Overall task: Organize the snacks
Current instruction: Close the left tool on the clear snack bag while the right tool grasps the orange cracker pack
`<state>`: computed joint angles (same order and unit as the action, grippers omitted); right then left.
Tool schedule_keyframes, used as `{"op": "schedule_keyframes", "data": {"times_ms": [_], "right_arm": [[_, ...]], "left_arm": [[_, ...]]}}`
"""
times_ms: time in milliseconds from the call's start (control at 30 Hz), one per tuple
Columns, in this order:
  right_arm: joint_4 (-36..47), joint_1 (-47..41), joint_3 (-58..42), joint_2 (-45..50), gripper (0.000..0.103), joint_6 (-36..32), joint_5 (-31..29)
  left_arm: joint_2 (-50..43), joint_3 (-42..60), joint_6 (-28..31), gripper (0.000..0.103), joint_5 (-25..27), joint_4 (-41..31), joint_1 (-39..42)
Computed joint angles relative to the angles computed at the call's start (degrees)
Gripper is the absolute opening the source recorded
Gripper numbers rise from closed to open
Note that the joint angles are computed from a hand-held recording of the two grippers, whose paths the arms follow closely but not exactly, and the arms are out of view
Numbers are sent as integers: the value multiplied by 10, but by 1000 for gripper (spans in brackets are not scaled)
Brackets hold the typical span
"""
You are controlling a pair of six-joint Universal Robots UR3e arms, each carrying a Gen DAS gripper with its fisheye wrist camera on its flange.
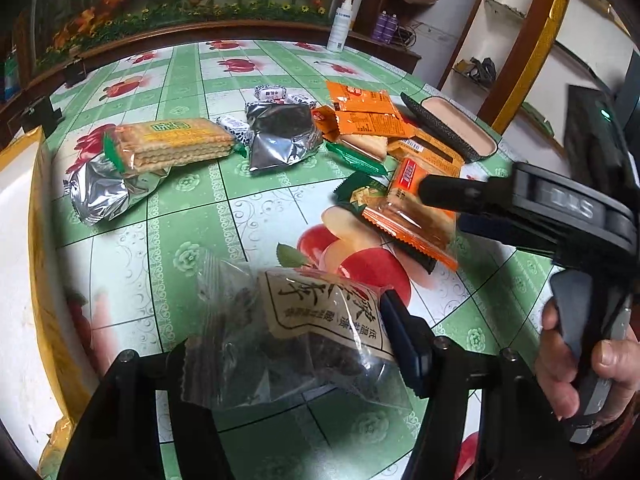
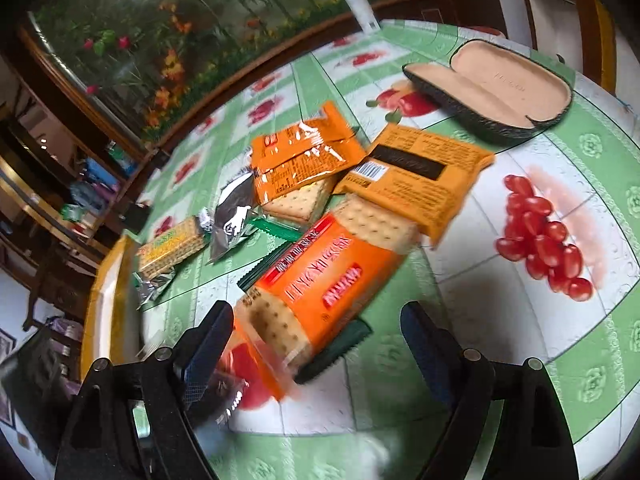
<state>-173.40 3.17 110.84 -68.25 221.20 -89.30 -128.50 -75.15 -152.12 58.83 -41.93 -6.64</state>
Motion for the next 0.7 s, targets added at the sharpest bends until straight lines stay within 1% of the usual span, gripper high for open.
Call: {"op": "schedule_keyframes", "data": {"times_ms": [67, 133, 167, 200, 267, 333, 433, 467, 500, 600, 700], "right_arm": [[85, 14, -66, 19, 89, 5, -37], [127, 17, -109, 37, 89, 3, -44], [165, 22, -143, 51, 91, -2, -59], [207, 34, -185, 71, 92, -9, -88], [237, 42, -214, 84, 92, -19, -105], [229, 48, -206, 82, 91, -42, -110], [180, 48, -146, 53, 79, -80, -108], [171, 50, -131, 44, 75, -83, -108], [143, 44, -97, 27, 72, -89, -98], [90, 32, -30, -5, 66, -98, -78], [59, 31, 2, -17, 63, -102, -73]], "left_arm": [[-1, -1, 3, 63, -5, 1, 1], [0, -3, 4, 63, -9, 1, 3], [0, -4, 4, 63, -12, 0, 4], [0, -4, 4, 62, -15, -1, 6], [1, -6, 5, 62, -18, -1, 7], [1, -5, 7, 62, -21, -3, 8], [-1, -2, 9, 62, -27, -8, 11], [0, -3, 9, 62, -28, -8, 11], [0, -4, 9, 62, -29, -9, 12], [-1, -3, 9, 62, -33, -10, 11], [-2, -1, 9, 62, -34, -12, 11]]}}
